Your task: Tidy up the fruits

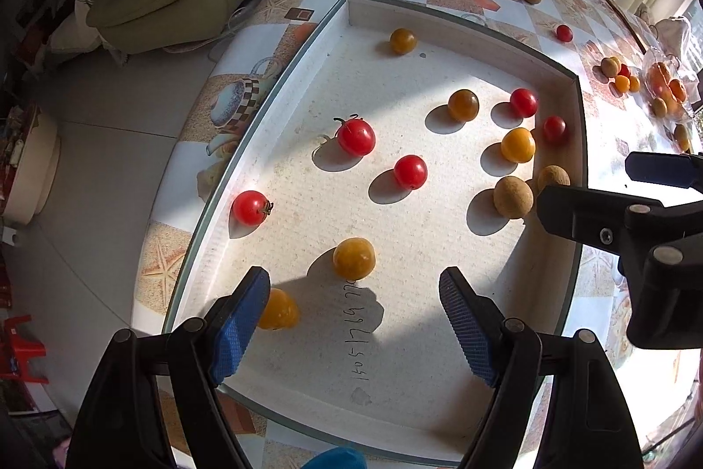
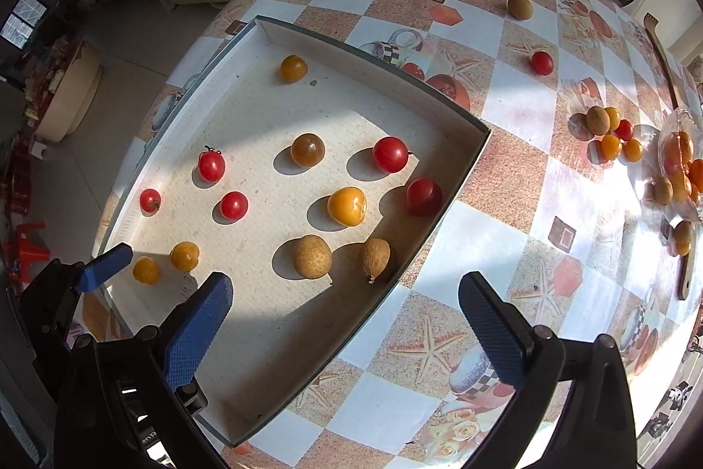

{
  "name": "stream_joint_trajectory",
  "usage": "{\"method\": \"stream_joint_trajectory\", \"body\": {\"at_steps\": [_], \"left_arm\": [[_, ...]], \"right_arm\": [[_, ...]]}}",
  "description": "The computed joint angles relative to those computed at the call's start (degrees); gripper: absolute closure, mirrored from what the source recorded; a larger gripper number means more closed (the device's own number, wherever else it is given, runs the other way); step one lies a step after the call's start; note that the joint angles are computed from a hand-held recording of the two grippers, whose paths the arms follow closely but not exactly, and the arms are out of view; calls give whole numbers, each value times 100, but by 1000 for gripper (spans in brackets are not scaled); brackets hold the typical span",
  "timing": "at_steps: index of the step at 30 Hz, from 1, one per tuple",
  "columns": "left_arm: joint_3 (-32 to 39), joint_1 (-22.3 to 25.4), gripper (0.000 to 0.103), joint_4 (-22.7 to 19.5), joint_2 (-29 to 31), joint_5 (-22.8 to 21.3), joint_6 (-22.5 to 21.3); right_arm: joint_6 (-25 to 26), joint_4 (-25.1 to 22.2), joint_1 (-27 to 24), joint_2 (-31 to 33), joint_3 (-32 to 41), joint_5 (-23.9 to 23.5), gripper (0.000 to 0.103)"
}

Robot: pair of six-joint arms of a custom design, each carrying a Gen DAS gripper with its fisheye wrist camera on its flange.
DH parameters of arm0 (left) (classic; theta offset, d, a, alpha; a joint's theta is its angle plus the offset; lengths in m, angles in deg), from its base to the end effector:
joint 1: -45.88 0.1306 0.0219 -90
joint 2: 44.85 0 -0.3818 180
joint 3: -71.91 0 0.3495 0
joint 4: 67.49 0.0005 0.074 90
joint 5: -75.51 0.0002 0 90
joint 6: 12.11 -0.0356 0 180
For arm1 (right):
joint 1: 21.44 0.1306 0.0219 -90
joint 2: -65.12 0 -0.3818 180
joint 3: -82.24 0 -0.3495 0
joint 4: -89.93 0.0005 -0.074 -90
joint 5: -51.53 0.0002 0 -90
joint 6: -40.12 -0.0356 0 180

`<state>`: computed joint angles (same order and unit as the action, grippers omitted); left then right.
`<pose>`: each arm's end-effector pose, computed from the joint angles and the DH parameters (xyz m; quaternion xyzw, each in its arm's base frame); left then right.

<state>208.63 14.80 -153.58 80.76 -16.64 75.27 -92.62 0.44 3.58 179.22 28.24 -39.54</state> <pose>0.5275 -0.3170 0.4025 0.2850 0.9494 -0.0141 0.1312 0.4921 0.2299 0.4441 0.1521 0.9824 0.0680 0.0846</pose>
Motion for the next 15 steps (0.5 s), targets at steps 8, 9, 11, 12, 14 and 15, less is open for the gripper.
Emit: {"method": "stream_joint_trajectory", "body": {"at_steps": [8,9,11,12,14,15], "left_arm": [[8,-44,22,-85,-8,-96,-16],[29,-52,23,-124,6,-126,-32],[80,-68,23,-214,43,-188,-78],[96,-76,23,-243,56,-212,-89],[80,-82,23,-246,46,-207,-114],[72,-81,23,-243,41,-193,-127]], "right_arm": [[-40,-8,0,-29,-34,7,0],[-39,-6,1,-34,-37,8,0],[-27,-8,-2,-26,-33,5,0],[-25,-14,-2,-24,-28,10,0],[-35,-27,2,-15,-14,12,0],[-41,-30,4,-13,-15,15,0]]}}
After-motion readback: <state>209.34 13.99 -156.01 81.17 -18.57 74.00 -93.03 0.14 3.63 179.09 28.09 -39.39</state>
